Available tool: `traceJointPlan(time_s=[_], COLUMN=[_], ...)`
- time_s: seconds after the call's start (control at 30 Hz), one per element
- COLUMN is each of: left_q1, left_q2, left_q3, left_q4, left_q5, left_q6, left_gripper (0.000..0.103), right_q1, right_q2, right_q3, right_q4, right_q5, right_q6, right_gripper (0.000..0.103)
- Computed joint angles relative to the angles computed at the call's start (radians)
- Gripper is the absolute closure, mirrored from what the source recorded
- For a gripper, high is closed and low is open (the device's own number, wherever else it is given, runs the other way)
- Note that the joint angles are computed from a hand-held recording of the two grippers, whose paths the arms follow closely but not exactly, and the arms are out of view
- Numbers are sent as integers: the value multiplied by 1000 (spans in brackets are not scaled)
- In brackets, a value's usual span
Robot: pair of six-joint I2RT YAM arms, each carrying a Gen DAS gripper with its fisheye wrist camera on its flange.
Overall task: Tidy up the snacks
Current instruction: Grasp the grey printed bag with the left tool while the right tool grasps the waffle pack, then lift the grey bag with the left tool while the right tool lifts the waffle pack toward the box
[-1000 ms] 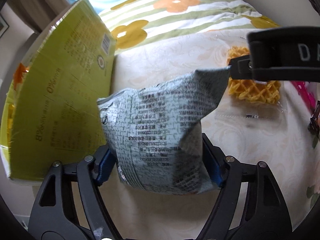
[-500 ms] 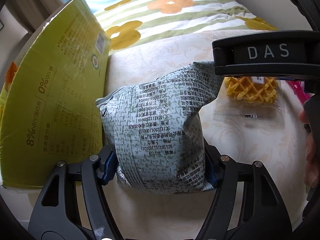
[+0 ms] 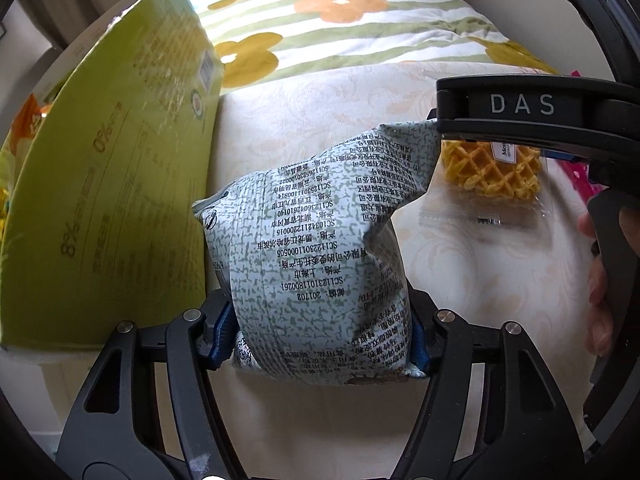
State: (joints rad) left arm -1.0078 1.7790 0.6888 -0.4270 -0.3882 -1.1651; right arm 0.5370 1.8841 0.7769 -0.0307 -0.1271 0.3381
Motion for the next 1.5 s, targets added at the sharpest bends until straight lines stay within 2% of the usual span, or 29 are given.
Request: traceJointPlan(time_s=[0.27, 0.53, 0.6, 0.77, 0.97, 1.07, 1.33, 1.5], left_q1=[-80, -130, -138, -146, -166, -199, -303, -356], left_q2=[-57, -77, -73, -61, -61, -71, -133, -209], left_q3=[-29, -37, -32, -25, 9, 39, 156, 242], left_q4=[-60, -94, -99, -105, -156, -208, -430, -638], left_q5=[6, 10, 9, 7, -16, -39, -128, -206], left_q6=[-104, -167, -180, -206, -236, -276, -438, -530], left_gripper=[41, 41, 41, 41, 41, 41, 41, 41], right_q1=[9, 102, 111, 91, 67, 59, 6, -23], right_q2=[-3, 55, 53, 34, -37, -108, -394, -580], right_q3=[-6, 56, 42, 11, -54, -87, -114, -87], right_q4=[6, -36, -19, 10, 31, 16, -172, -317], right_q5=[20, 183, 206, 179, 108, 81, -2, -77], right_q6=[4, -57, -80, -141, -177, -195, -296, -344], right_gripper=[10, 10, 17, 24, 27, 28, 28, 28])
